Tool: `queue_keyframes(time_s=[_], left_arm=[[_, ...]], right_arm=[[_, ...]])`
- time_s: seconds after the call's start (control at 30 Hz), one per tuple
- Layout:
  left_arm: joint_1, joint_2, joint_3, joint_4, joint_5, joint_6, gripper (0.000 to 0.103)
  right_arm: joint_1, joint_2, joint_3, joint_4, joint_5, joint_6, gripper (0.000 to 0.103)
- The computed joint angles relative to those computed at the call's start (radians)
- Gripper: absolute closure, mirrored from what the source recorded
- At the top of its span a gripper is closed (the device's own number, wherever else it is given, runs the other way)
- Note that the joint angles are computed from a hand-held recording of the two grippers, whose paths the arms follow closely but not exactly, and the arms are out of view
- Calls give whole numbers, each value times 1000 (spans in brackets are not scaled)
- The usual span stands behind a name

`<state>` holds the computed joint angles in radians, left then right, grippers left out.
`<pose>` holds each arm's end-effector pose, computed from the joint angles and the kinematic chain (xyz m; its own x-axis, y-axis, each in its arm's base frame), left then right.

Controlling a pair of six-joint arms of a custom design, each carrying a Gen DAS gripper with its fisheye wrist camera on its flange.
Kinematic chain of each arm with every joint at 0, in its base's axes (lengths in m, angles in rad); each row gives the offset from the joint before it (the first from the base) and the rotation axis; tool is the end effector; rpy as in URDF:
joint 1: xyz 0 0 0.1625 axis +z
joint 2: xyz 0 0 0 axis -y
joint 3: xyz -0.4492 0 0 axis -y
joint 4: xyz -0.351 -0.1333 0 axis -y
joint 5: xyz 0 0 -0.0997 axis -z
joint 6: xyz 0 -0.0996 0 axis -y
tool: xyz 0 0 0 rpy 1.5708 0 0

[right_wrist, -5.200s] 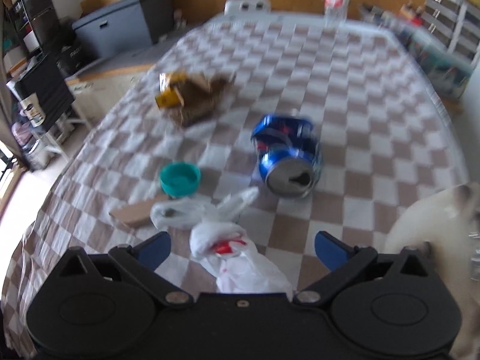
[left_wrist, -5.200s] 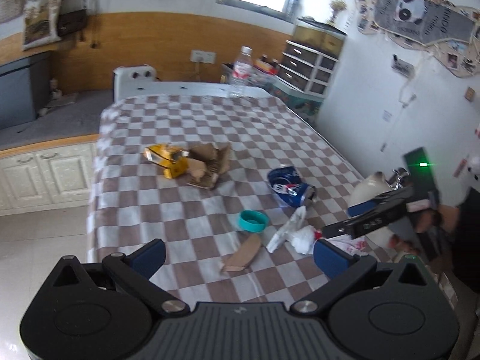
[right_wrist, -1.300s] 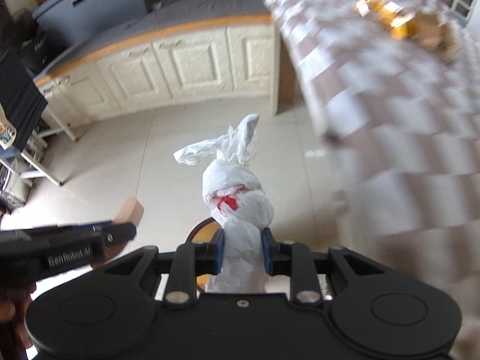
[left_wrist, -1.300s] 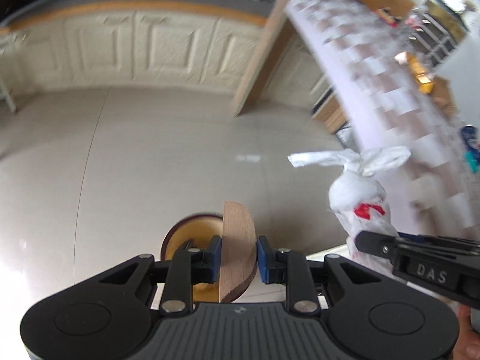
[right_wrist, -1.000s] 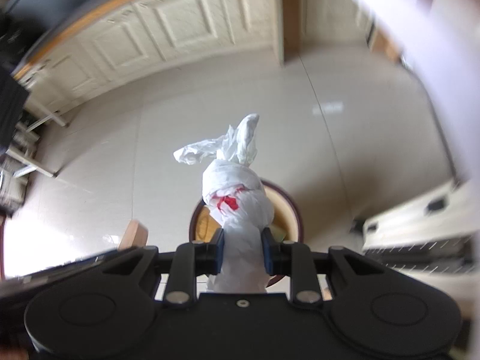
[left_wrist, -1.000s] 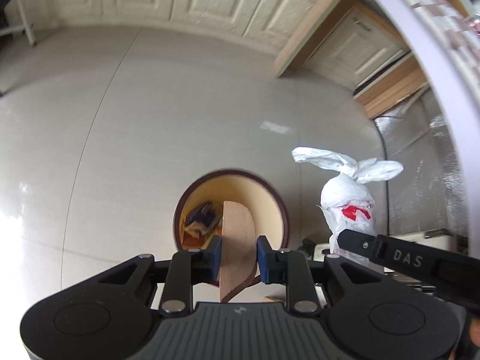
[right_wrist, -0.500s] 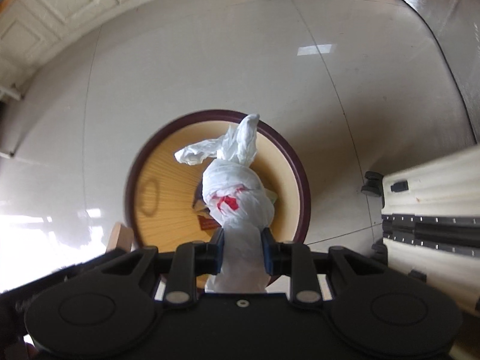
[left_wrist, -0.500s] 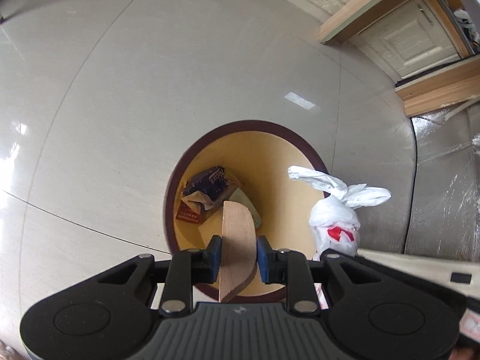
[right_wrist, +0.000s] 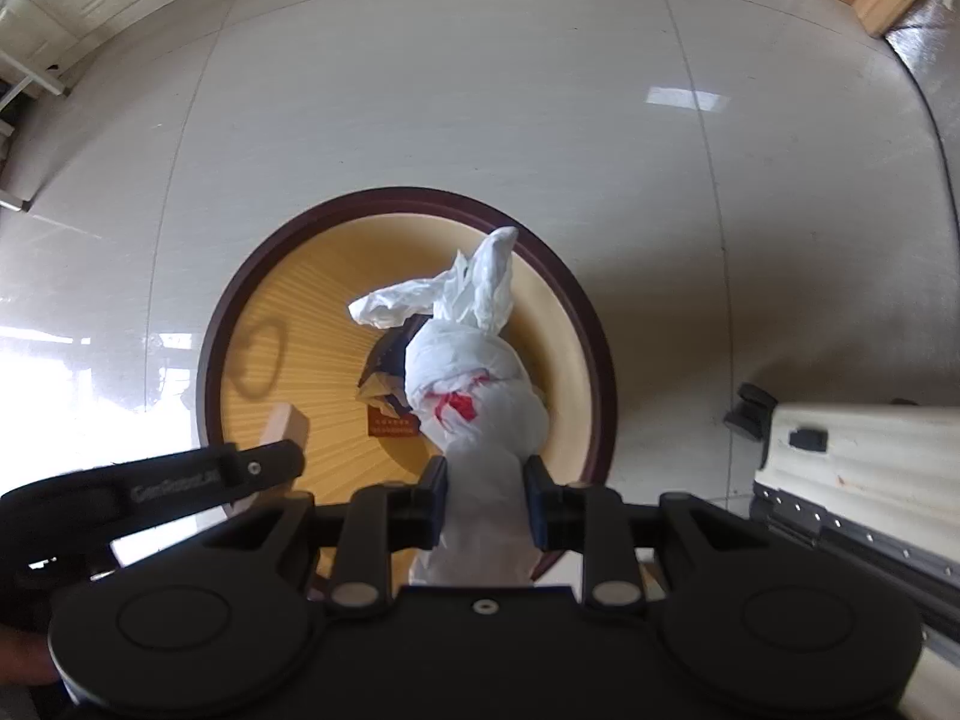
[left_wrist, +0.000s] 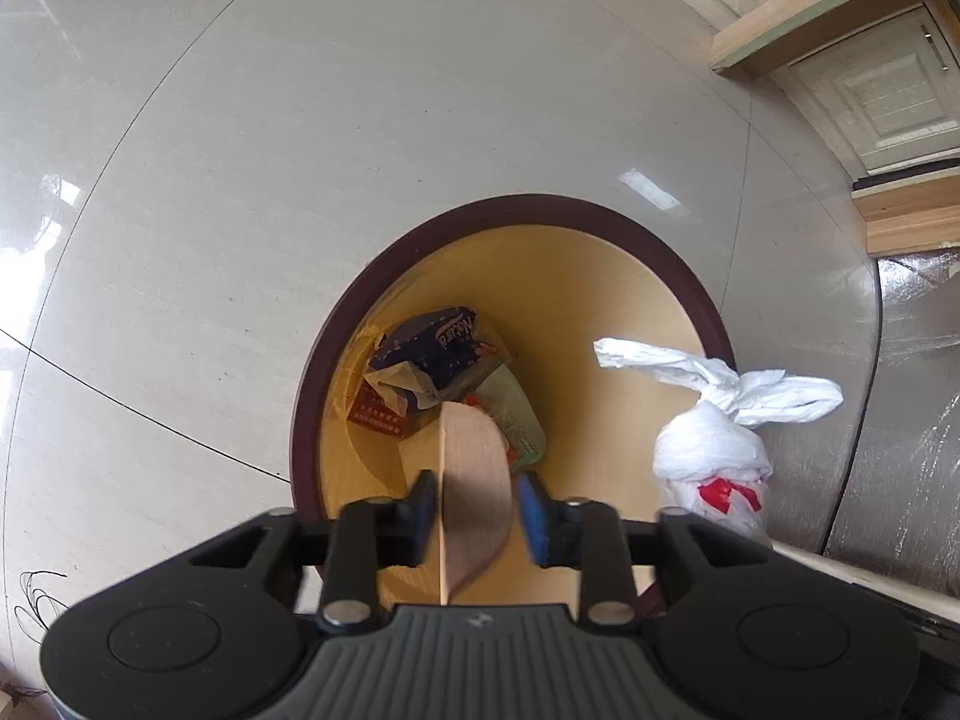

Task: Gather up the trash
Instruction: 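Carry the white bag and cardboard strip over the tan wastebasket with both tools, then open the right tool to drop the white bag while the left tool drops the cardboard, then raise both tools away from the wastebasket back toward the table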

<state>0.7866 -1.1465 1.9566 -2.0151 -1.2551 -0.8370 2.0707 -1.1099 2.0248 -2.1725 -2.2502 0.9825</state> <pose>-0.2271 -0.4602 0.1935 -0.8879 0.0113 -0.4598 0.0002 0.9997 0.0242 0.2945 -0.3916 0.1822 -0.7068 0.3933 0.5880 0.2377 0.9149 -0.3263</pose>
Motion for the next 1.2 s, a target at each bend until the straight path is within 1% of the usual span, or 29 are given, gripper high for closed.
queue_keyframes(time_s=[0.03, 0.1, 0.17, 0.23, 0.27, 0.3, 0.33, 0.4, 0.43, 0.53, 0.57, 0.6, 0.63, 0.67, 0.73, 0.77, 0.8, 0.87, 0.97, 1.03, 1.1, 1.2], left_arm=[[-2, 3, -2, 8, 11, 5, 49], [-8, 7, -7, 26, 38, 31, 48], [-7, 5, -14, 54, 49, 59, 48], [-3, 0, -16, 74, 56, 74, 48], [-2, -1, -20, 88, 58, 80, 48], [-1, -2, -25, 104, 63, 85, 48], [-1, -3, -28, 119, 69, 91, 48], [-4, -4, -34, 145, 76, 103, 46], [-5, -4, -38, 161, 76, 108, 44], [-11, -6, -43, 184, 73, 139, 41], [-15, -7, -43, 188, 75, 151, 40], [-18, -7, -44, 189, 77, 163, 35], [-20, -9, -45, 189, 78, 172, 30], [-23, -10, -45, 187, 78, 179, 28], [-29, -11, -45, 180, 80, 189, 22], [-31, -16, -42, 178, 83, 196, 20], [-37, -17, -42, 178, 84, 196, 16], [-44, -22, -38, 176, 95, 198, 10], [-51, -35, -35, 191, 119, 188, 0], [-51, -47, -34, 203, 125, 182, 0], [-52, -58, -34, 222, 130, 177, 0], [-57, -77, -36, 251, 137, 173, 0]], right_arm=[[-5, 5, 2, -14, -3, -20, 75], [-19, 15, 5, -42, -2, -66, 74], [-34, 23, 13, -85, -2, -109, 72], [-39, 29, 19, -133, -16, -138, 65], [-42, 30, 21, -153, -19, -148, 56], [-43, 30, 24, -172, -24, -157, 49], [-42, 30, 26, -185, -34, -162, 47], [-39, 27, 24, -171, -52, -147, 41], [-37, 25, 25, -158, -57, -132, 41], [-31, 12, 39, -118, -50, -82, 40], [-29, 8, 45, -110, -42, -73, 38], [-25, 7, 51, -107, -36, -68, 33], [-20, 5, 57, -108, -33, -67, 31], [-13, 3, 65, -114, -34, -70, 28], [0, 1, 79, -128, -38, -75, 28], [5, 0, 81, -124, -41, -71, 25], [10, -1, 84, -117, -43, -63, 18], [16, -6, 92, -120, -47, -54, 16], [24, -12, 96, -104, -55, -27, 5], [33, -15, 97, -92, -69, -9, 4], [42, -18, 93, -72, -75, 6, 0], [54, -19, 84, -41, -83, 30, 0]])
